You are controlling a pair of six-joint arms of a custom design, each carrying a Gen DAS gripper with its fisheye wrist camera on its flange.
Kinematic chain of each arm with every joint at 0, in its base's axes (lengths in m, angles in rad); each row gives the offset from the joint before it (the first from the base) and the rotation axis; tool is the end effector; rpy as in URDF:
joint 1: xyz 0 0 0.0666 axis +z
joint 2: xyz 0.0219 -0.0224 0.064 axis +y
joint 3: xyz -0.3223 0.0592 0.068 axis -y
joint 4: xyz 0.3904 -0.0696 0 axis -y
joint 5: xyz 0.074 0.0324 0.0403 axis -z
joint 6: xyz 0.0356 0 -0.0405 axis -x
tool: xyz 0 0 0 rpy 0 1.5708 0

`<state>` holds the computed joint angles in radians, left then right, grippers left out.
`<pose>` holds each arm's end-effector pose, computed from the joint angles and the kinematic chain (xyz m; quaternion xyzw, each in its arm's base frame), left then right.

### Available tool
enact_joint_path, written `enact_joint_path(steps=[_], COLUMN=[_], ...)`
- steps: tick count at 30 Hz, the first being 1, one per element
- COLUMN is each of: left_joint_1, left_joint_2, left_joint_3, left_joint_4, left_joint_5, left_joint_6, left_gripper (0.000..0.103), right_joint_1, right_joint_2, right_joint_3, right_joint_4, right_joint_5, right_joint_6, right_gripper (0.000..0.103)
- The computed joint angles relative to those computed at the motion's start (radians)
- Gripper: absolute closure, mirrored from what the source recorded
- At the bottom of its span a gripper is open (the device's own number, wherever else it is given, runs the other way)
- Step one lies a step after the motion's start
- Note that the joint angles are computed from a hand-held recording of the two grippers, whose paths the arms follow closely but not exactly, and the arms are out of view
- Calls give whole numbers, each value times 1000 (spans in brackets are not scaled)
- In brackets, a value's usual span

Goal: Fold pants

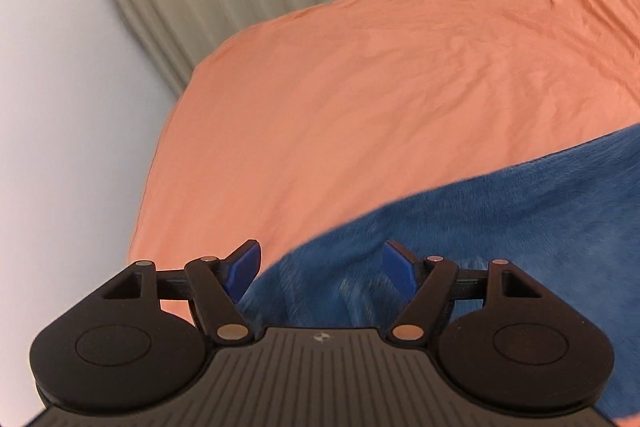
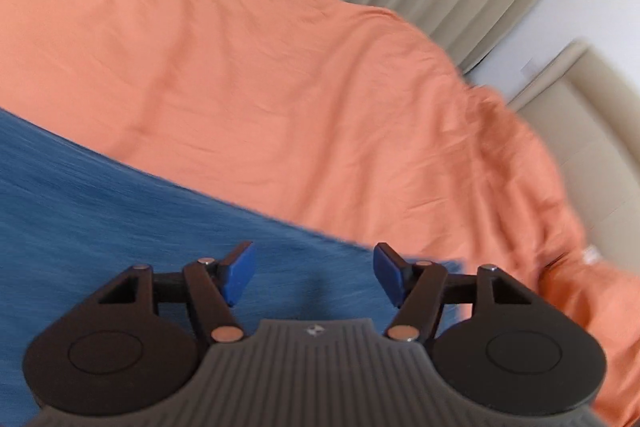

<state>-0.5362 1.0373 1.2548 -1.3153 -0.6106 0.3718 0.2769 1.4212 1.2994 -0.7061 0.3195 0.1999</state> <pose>0.3064 -0.1588 0.4350 0.0059 0.9299 0.1646 0.3290 0.4855 0.1259 0.3325 -0.1611 0.9076 -0.1343 0.3638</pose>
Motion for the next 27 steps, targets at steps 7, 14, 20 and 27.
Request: enact_joint_path(steps=[7,14,20,27], left_joint_1=[1,101,290,329], left_joint_2=[-155,-473,-829,-1009], left_joint_3=[17,-266,-598,-825], left_joint_4=[-234,-151,48,265], left_joint_5=[58,174,354,389], left_joint_6=[246,499,791,935], left_gripper=[23,25,26,26], right_joint_1=[150,350,497,551], right_joint_2=[-122,-204,-183,-132], right_joint_3=[-54,-124,-149,-121], right_joint_4=[-145,-113,-49,-38], right_joint_5=[-192,-342,-326,-274], right_joint_6=[-204,-394,-480,-493], right_gripper=[42,44,44,44])
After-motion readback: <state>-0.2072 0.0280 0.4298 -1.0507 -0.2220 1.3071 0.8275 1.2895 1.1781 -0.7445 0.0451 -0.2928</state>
